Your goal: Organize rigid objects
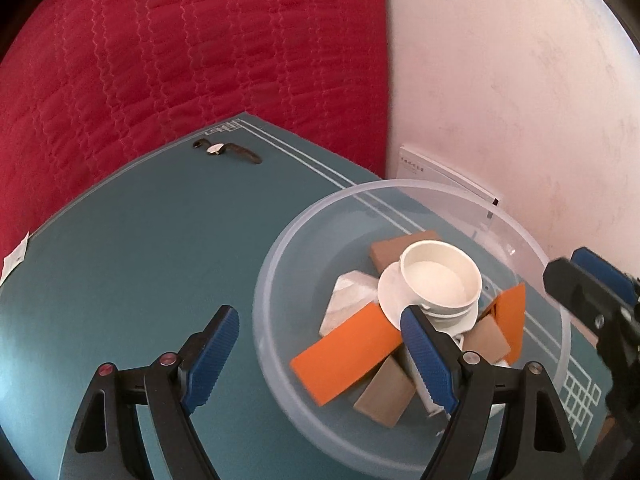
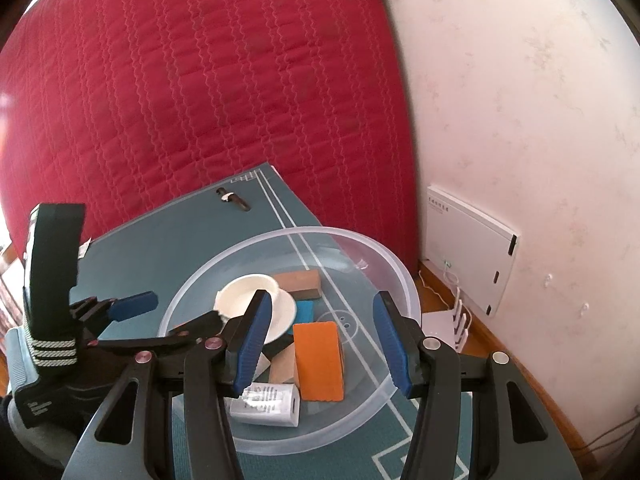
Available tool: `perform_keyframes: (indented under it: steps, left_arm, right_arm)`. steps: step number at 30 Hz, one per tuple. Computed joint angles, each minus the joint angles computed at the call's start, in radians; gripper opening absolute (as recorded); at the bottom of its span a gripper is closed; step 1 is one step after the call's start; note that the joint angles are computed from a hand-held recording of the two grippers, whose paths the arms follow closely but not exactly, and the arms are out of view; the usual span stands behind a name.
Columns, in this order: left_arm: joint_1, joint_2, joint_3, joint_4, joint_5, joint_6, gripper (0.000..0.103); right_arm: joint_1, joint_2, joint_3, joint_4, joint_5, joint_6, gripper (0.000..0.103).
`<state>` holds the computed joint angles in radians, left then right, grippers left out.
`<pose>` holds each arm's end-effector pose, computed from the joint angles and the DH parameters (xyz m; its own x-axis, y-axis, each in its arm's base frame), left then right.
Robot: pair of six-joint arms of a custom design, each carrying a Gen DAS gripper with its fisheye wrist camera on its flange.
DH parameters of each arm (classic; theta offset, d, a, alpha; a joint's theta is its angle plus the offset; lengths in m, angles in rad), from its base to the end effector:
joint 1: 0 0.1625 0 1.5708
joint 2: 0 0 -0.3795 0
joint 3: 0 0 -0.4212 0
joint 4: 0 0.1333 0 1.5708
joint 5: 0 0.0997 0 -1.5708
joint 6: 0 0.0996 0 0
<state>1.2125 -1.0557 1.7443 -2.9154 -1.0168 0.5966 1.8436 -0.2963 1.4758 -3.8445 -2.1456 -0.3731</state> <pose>-0.0515 -0.6671 0.2188 -0.5958 0.4151 -0.6876 0.7406 0.6152 -0.2704 0.2496 -0.5985 -0.0658 -0.8288 0.0616 0.5561 -0.4572 0.4985 -0.7365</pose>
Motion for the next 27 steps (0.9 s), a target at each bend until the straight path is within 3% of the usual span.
perform_keyframes:
  steps: [8,17,27]
  left_arm:
    - [-0.002,0.002,0.005,0.013,0.006,-0.014,0.088]
    - [0.0,-0.07,0.061,0.021,-0.018,-0.052,0.088]
    - [-0.008,-0.168,0.18,-0.13,0.007,-0.013,0.095]
  right_arm:
    - [-0.001,-0.001,0.004,-0.001,0.005,-0.002,0.054]
    - [0.0,-0.007,0.029,0.006,-0.001,-0.012,0.055]
    - [0.006,-0.036,0.111,-0.035,-0.04,0.006,0.062]
